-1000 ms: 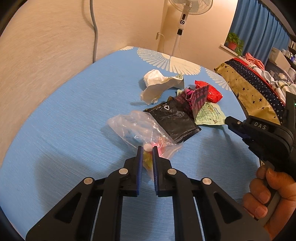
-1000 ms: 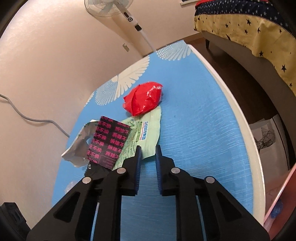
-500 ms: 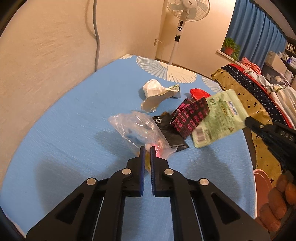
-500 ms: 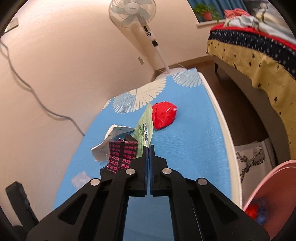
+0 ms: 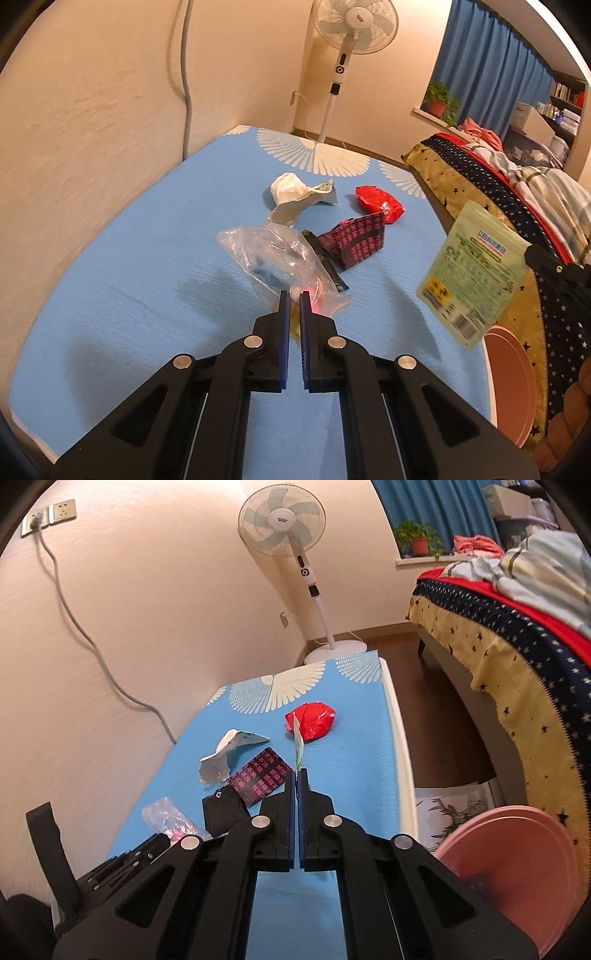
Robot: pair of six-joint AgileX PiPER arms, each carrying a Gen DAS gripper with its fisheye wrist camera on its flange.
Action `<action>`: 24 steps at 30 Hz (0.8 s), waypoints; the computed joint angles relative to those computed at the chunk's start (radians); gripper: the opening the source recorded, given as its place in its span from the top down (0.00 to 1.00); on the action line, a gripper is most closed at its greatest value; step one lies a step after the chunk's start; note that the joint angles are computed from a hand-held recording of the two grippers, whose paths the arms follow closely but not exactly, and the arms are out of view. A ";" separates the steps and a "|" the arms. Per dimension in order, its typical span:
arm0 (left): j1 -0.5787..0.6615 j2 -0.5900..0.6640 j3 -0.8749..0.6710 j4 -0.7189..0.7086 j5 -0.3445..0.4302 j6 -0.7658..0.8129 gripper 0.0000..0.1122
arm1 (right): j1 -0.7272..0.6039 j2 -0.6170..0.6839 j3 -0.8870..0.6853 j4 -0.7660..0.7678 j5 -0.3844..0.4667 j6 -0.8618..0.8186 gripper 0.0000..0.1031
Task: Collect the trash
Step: 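Carry the clear bag and green packet over the pink bin with both tools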
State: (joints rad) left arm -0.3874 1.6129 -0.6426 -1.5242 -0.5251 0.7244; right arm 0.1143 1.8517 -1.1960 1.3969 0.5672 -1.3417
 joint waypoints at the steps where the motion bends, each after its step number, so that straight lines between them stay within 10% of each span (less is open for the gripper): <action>1: -0.010 -0.011 0.009 -0.002 -0.006 0.001 0.96 | -0.004 -0.013 0.013 0.004 0.001 -0.008 0.99; 24: -0.233 -0.046 -0.002 -0.092 -0.109 0.082 0.96 | -0.238 -0.333 0.254 -0.030 0.092 -0.100 0.99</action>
